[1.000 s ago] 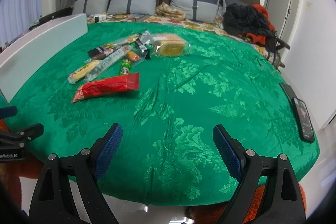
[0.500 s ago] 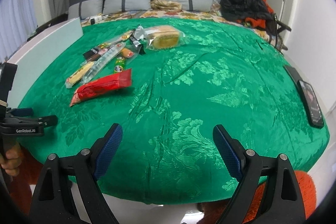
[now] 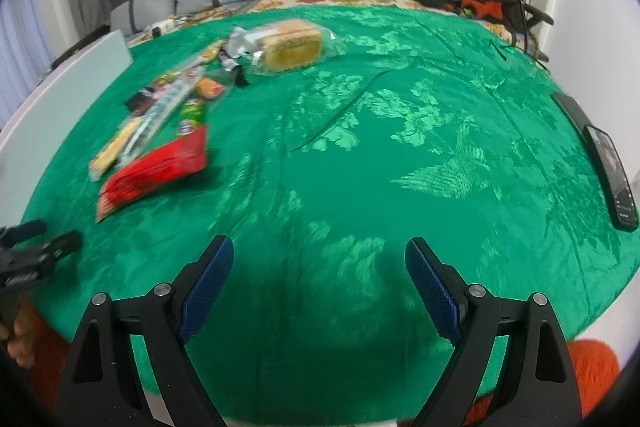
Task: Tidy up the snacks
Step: 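Move the left gripper down toward the yellow-green cake bar pack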
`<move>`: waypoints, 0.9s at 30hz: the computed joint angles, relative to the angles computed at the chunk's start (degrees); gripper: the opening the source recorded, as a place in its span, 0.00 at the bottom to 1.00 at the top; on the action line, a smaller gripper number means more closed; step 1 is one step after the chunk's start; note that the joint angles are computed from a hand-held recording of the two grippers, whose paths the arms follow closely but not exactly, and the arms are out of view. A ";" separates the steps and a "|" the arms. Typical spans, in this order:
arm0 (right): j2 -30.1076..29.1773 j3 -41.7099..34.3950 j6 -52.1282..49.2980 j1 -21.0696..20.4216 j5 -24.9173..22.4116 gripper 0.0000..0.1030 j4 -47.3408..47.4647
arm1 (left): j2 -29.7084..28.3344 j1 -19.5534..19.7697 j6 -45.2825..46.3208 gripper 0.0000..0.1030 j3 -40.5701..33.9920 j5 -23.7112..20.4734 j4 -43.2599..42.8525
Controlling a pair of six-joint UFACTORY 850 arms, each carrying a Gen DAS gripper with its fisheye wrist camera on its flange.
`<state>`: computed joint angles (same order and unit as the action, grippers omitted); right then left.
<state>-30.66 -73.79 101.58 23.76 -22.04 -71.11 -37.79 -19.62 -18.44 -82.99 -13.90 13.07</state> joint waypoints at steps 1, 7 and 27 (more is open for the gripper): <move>-0.45 -0.41 -0.68 -0.33 0.24 0.88 0.91 | -0.05 0.00 -0.15 1.00 -0.09 -0.12 0.07; -2.69 -2.79 -7.61 -1.44 1.83 0.88 6.32 | 0.41 0.00 0.04 1.00 0.26 -1.00 -0.21; -4.06 -3.97 -6.26 -1.52 0.48 0.89 2.29 | -17.61 1.37 29.18 0.95 -34.23 -22.30 -25.23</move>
